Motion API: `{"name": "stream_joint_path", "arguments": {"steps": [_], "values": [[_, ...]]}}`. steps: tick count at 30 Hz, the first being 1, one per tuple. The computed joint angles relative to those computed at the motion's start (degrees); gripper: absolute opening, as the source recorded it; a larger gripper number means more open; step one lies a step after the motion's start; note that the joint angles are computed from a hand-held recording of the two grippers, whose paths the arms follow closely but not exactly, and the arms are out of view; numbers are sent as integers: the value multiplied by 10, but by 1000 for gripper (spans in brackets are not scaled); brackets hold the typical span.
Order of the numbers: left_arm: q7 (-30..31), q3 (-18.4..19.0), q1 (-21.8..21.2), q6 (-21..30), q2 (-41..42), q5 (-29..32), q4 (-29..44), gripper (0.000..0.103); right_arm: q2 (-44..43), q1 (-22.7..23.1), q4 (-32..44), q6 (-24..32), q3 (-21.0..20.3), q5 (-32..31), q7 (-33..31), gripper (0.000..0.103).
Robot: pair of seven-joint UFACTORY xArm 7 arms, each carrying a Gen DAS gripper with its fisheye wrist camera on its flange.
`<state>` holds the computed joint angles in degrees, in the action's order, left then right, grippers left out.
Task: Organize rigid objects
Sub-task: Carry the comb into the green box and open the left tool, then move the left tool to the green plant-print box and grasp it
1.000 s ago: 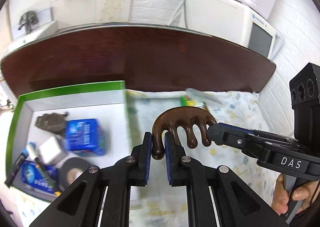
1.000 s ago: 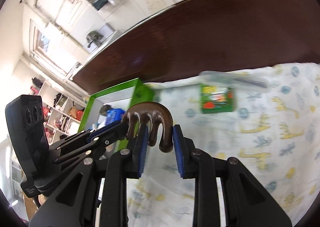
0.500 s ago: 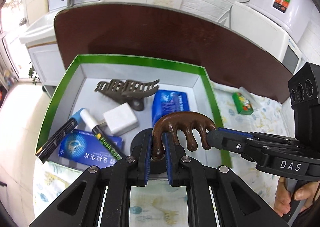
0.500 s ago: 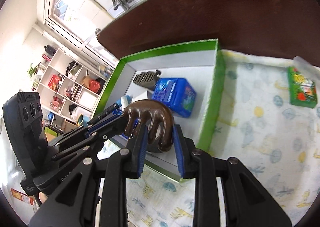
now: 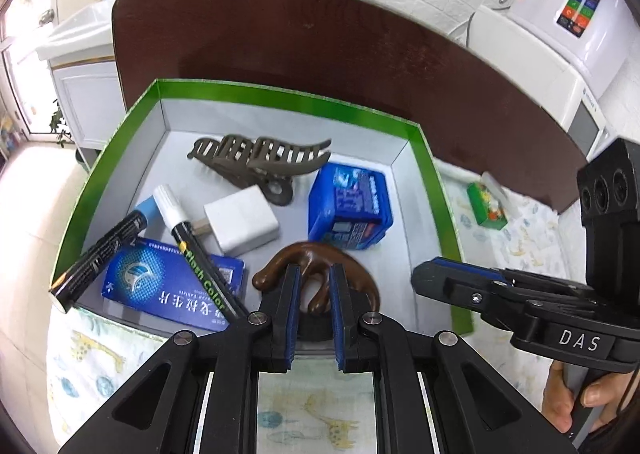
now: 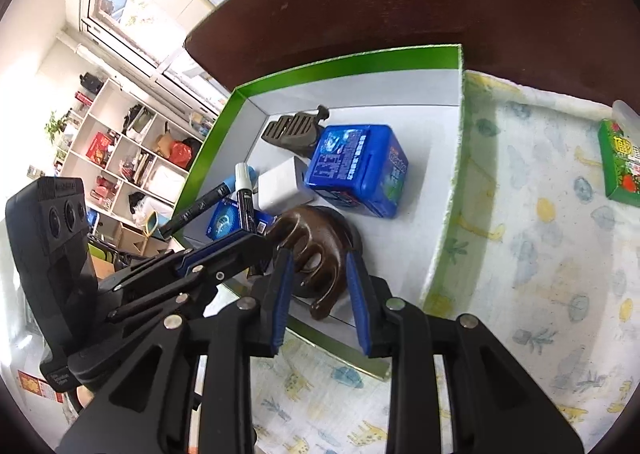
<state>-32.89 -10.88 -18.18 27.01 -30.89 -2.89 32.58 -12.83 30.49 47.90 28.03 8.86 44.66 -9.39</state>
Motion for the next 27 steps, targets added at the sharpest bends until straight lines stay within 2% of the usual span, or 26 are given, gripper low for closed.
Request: {"name": "stream_joint_path", "arguments": {"steps": [7,15,20,27], "values": [[-5,-28,-15,-21,89,16,94,11,-83,-30,-65,-29,-34,-26,28,27],[14,-44,-70,-15,273,19,267,12,-166,-89,-147,-30,-109,-66,71,28],[48,-38,-90,16,382,-38,368,12,-160,-102,-153,-20,-150,-64,52,27],[29,-23,-102,44,465,-36,448,12,-93,-106,-120,-9,-176,4,-22,28]]}}
